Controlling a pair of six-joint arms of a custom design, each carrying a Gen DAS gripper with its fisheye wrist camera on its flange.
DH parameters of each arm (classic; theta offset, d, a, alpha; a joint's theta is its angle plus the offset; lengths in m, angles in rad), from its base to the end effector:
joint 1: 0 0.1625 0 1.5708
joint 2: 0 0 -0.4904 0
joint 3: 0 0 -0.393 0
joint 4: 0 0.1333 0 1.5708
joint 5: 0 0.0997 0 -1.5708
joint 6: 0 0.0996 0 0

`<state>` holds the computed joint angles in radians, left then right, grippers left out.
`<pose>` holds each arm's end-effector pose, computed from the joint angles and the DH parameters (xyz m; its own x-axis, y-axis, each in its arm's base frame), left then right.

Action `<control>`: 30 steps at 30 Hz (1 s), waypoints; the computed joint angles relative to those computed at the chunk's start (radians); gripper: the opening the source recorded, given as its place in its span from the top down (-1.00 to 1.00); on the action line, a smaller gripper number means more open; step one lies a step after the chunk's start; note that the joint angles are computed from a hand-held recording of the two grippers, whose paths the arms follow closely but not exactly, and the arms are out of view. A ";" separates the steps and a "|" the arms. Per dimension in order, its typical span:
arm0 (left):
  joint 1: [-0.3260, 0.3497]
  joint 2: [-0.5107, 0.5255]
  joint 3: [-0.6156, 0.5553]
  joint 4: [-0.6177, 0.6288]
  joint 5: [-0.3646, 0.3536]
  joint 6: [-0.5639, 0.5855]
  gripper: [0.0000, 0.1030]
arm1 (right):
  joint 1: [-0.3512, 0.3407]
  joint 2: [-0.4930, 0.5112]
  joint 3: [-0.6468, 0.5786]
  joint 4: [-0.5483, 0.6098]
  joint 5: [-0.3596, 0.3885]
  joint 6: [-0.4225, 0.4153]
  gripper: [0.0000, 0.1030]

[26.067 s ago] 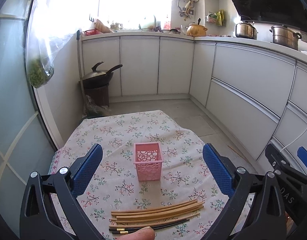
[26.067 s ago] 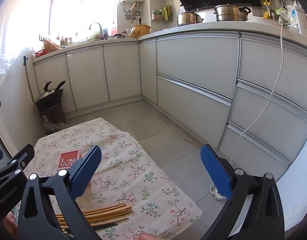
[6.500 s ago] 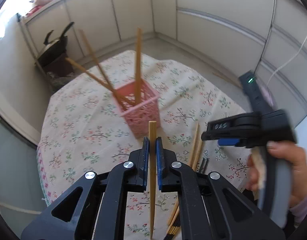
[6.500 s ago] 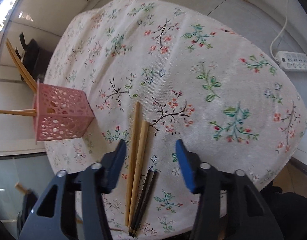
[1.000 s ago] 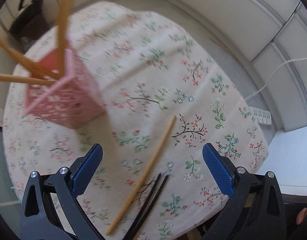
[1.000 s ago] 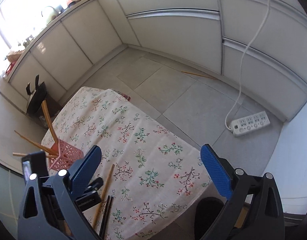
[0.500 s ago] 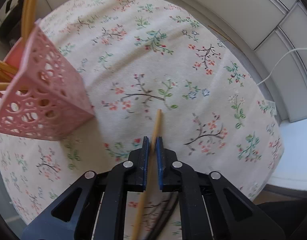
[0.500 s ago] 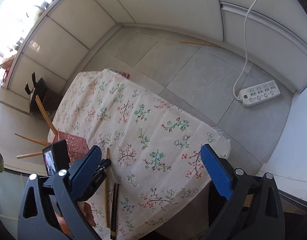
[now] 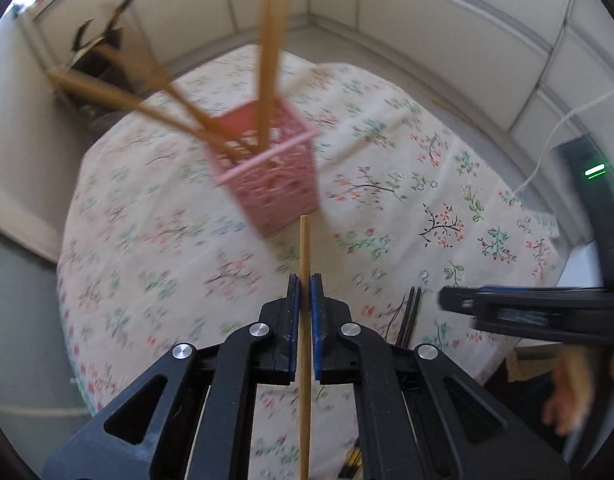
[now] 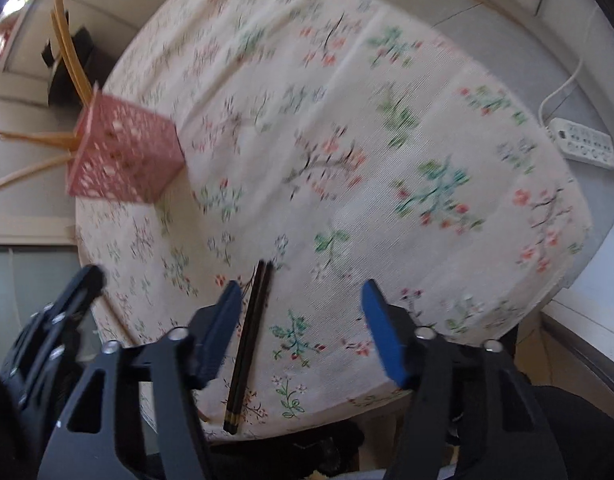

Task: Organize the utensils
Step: 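Grasp the last wooden chopstick with the left tool, then grasp a black chopstick with the right tool while the left tool lifts its chopstick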

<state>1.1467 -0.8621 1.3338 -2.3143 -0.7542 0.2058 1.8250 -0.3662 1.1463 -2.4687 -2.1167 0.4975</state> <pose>-0.1348 -0.7989 0.3173 -0.6087 0.2807 -0.7421 0.5320 0.8383 -0.1193 0.2918 -0.7985 -0.0111 -0.8596 0.3217 0.3970 0.1826 0.9190 -0.3493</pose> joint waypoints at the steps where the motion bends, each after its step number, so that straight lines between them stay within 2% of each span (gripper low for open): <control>1: -0.002 -0.017 0.018 -0.024 -0.002 0.000 0.91 | -0.001 0.015 -0.020 0.032 -0.001 0.010 0.10; 6: -0.005 -0.037 0.028 -0.081 -0.024 -0.003 0.91 | 0.015 0.052 -0.067 0.069 -0.062 0.025 0.12; 14: -0.006 -0.051 0.035 -0.104 -0.042 0.004 0.90 | 0.058 0.132 -0.180 0.197 -0.216 0.058 0.14; 19: 0.001 -0.058 0.030 -0.109 -0.042 -0.009 0.90 | 0.076 0.171 -0.224 0.230 -0.279 0.082 0.10; 23: 0.002 -0.065 0.031 -0.121 -0.046 -0.012 0.90 | 0.097 0.211 -0.251 0.221 -0.356 0.068 0.17; 26: 0.002 -0.065 0.030 -0.133 -0.039 -0.013 0.90 | 0.102 0.230 -0.260 0.150 -0.370 0.026 0.48; 28: 0.003 -0.065 0.030 -0.135 -0.041 -0.017 0.90 | 0.096 0.231 -0.259 0.087 -0.345 -0.002 0.74; 30: 0.006 -0.066 0.027 -0.139 -0.046 -0.023 0.90 | 0.086 0.214 -0.236 0.026 -0.289 -0.029 0.87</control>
